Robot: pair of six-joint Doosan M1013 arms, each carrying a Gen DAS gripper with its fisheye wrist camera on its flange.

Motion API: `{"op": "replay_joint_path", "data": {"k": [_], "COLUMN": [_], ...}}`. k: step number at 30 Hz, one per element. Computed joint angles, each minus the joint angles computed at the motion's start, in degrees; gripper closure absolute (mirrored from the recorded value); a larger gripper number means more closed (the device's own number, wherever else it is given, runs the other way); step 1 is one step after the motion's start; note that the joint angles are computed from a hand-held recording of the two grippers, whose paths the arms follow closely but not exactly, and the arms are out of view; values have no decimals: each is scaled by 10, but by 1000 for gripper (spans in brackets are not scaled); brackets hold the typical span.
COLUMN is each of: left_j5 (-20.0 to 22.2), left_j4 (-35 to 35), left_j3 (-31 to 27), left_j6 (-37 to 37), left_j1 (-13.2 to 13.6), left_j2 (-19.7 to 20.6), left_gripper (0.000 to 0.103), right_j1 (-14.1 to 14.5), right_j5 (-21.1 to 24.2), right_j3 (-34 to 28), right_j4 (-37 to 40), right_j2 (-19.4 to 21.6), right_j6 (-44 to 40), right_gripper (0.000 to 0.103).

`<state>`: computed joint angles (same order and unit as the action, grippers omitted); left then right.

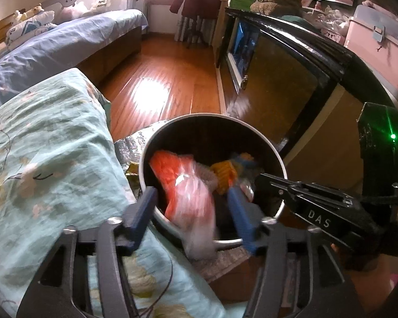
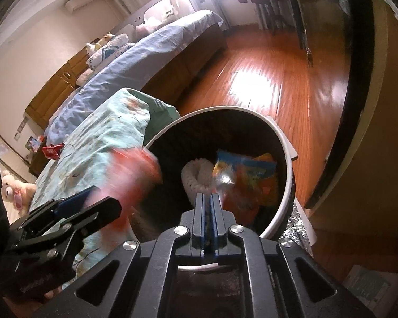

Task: Collect trash
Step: 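Open both tools to drop the wrapper and snack packet into the bin, then move both open tools back toward the remaining trash on the bedspread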

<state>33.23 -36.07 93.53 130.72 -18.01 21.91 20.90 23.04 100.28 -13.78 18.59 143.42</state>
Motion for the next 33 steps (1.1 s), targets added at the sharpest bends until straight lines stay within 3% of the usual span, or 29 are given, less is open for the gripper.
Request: {"op": "replay_joint_path", "data": {"k": [2, 4, 6, 10, 18, 25, 33], "left_j5": [-1, 0, -1, -4, -27, -53, -74], "left_j4": [-6, -11, -18, -30, -43, -58, -77], "left_j3": [2, 3, 5, 16, 48, 75, 99], "left_j6": [-1, -6, -8, -6, -10, -21, -23], "left_j1": [4, 7, 11, 22, 51, 84, 130], "left_j2": [-1, -2, -4, -12, -37, -58, -77], "left_gripper": [35, 35, 35, 35, 35, 35, 35], "right_j1": [1, 1, 3, 7, 23, 41, 66], "right_j5": [3, -1, -4, -20, -34, -43, -43], "right_j3": [0, 3, 6, 6, -3, -26, -74], "right_j4": [-11, -21, -33, -42, -75, -53, 42], "right_j2": [0, -3, -7, -10, -10, 3, 31], "right_j6": [14, 28, 43, 57, 88, 57, -77], "right_gripper": [81, 63, 59, 32, 23, 22, 21]}}
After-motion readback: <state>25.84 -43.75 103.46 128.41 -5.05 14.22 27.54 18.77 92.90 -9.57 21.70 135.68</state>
